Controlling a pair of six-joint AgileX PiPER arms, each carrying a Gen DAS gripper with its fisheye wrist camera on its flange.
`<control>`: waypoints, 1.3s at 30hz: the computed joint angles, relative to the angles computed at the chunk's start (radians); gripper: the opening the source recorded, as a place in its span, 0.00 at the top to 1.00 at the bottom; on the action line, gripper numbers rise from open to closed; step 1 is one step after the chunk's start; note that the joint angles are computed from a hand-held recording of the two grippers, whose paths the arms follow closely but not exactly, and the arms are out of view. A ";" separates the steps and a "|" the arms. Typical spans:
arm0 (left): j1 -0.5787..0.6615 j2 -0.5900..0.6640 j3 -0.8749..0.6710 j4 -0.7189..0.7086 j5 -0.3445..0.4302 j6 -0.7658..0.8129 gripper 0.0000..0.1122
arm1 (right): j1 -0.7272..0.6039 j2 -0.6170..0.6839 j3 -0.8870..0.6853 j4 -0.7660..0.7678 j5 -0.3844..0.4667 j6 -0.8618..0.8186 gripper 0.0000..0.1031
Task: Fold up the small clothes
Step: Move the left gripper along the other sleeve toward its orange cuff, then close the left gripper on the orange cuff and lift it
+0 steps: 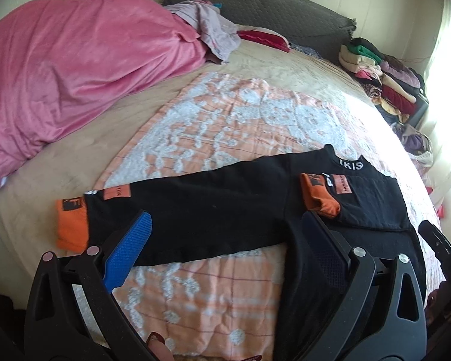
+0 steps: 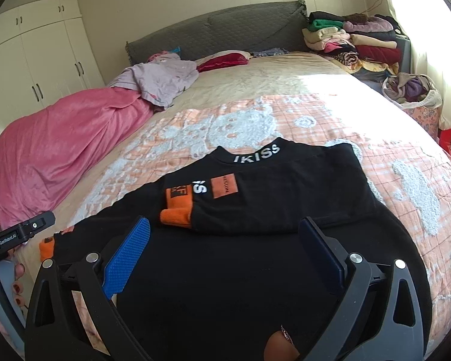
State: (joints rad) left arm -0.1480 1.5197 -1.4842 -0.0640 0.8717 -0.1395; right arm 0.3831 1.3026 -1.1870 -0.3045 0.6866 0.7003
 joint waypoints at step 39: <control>0.647 0.013 0.288 -0.498 0.050 0.366 0.19 | 0.260 0.454 -0.437 0.224 0.056 -0.348 0.05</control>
